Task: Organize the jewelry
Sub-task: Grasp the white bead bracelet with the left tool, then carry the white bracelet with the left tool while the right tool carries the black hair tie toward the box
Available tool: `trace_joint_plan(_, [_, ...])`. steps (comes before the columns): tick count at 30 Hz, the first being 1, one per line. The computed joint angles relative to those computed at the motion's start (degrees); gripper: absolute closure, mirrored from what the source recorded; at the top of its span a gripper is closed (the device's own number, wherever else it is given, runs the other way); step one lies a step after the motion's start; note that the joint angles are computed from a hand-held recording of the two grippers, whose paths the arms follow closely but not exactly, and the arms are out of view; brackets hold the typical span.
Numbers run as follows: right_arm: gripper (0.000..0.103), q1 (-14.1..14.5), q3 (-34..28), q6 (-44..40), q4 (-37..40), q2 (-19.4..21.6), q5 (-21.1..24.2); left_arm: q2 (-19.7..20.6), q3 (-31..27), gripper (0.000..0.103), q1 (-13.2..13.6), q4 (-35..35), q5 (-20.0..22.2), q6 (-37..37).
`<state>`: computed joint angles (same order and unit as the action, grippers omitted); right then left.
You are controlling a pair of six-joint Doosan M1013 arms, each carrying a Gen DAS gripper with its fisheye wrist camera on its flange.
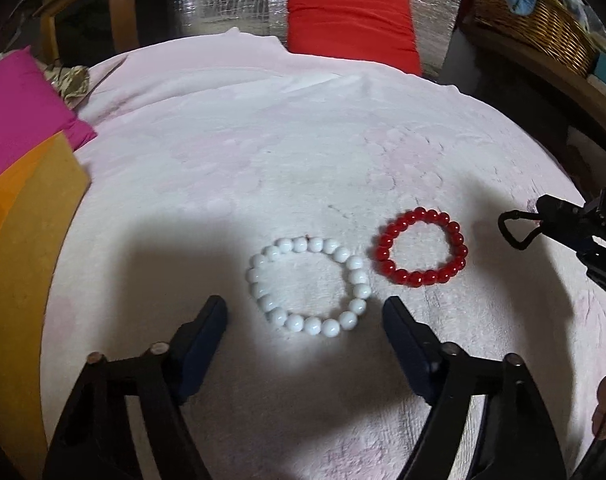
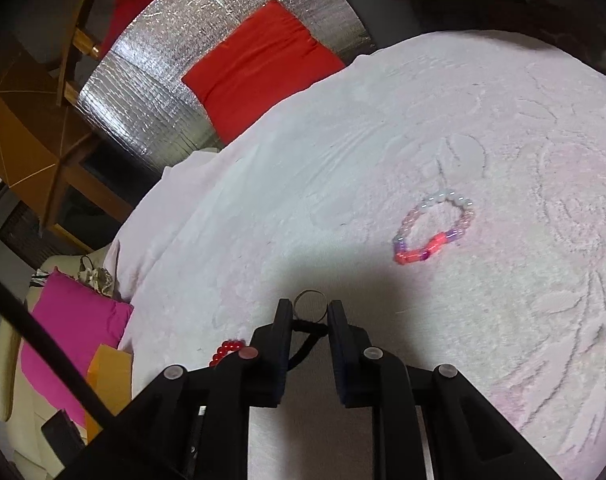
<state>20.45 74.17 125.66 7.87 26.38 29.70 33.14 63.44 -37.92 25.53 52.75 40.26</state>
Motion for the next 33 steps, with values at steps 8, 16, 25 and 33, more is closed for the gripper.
trace_joint_plan(8, [0.083,-0.46,0.45,0.22,0.51,-0.43,-0.07,-0.21,0.33,0.083,0.58,-3.18,-1.77,2.64])
trace_joint_plan(16, [0.083,0.34,0.00,-3.37,2.57,-0.37,-0.48,-1.53,1.99,0.094,1.31,-3.95,-2.12,1.65])
trace_joint_plan(25, [0.083,0.72,0.44,-4.98,3.71,-0.68,-1.83,-4.04,4.79,0.094,1.87,-4.71,-5.65,0.17])
trace_joint_plan(33, [0.083,1.31,0.58,-9.35,7.14,-0.94,-3.35,-5.72,6.40,0.094,1.40,-4.00,-8.49,-0.48])
